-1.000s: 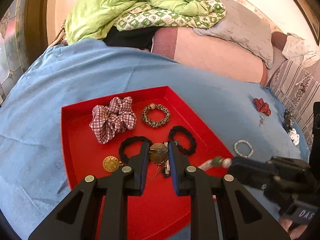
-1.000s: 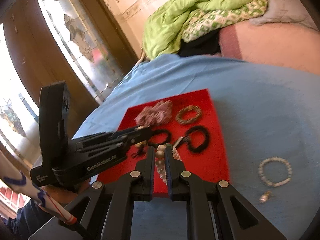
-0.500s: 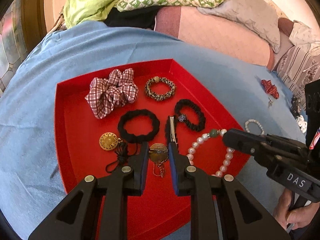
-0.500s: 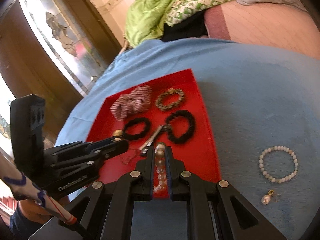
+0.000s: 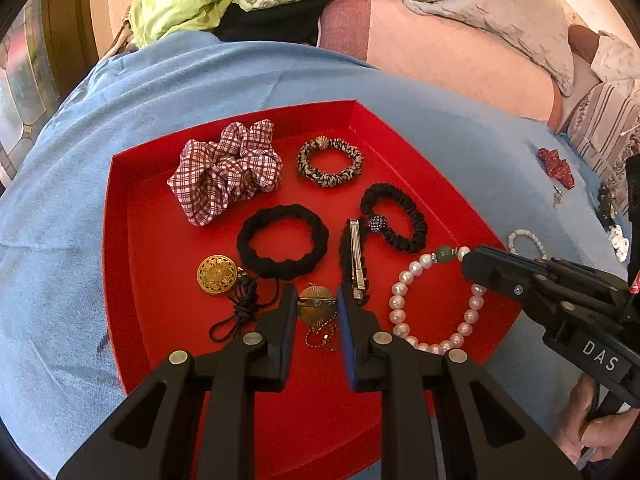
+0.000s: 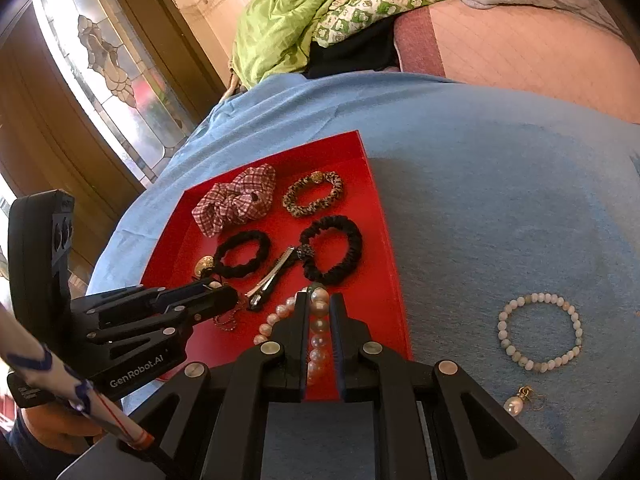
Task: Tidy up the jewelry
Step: 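Open right to release the pearl bracelet while left releases the gold pendant in the tray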
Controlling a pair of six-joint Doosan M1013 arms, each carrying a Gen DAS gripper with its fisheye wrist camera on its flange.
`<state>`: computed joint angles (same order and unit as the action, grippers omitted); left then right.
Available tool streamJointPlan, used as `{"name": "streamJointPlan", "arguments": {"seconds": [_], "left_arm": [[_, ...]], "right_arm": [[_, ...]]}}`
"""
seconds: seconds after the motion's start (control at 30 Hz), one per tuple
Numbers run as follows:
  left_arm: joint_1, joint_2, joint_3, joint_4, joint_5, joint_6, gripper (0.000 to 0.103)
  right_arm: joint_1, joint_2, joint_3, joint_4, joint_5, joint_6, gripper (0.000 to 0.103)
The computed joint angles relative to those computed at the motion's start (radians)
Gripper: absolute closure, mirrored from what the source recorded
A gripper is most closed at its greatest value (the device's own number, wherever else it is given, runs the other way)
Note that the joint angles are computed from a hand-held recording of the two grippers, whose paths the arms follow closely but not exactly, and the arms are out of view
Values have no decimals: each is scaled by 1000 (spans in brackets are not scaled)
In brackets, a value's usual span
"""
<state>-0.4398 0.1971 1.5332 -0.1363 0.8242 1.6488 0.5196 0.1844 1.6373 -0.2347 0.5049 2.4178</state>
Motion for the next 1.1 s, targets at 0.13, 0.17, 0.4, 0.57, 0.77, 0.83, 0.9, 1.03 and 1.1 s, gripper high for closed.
{"name": "streamJointPlan", "arguments": {"seconds": [0.13,0.17,0.4,0.57,0.77,0.83,0.9,1.03,1.1], "left_arm": [[-4,4,-3,9,2,-7,84],[-5,5,-3,9,4,-8,84],[-16,11,-6,13,5,4,84],[-20,13,-6,29,-1,1,84],[-22,12,-6,34,-1,-2,84],[-23,13,-6,36,-1,-3,84],[-23,13,-6,36,-1,-2,84],[-24,11,-5,38,-1,-4,84],[-25,11,-5,38,-1,-5,84]], "right_arm": [[4,2,-4,-44,19,32,91],[5,3,-4,-50,22,36,91],[8,2,-5,-92,45,73,91],[5,0,-2,-84,48,73,91],[3,2,-2,-65,48,62,91],[3,2,-2,-63,50,62,91],[2,3,-3,-59,52,59,91],[1,3,-2,-56,54,60,91],[1,3,-3,-57,55,60,91]]}}
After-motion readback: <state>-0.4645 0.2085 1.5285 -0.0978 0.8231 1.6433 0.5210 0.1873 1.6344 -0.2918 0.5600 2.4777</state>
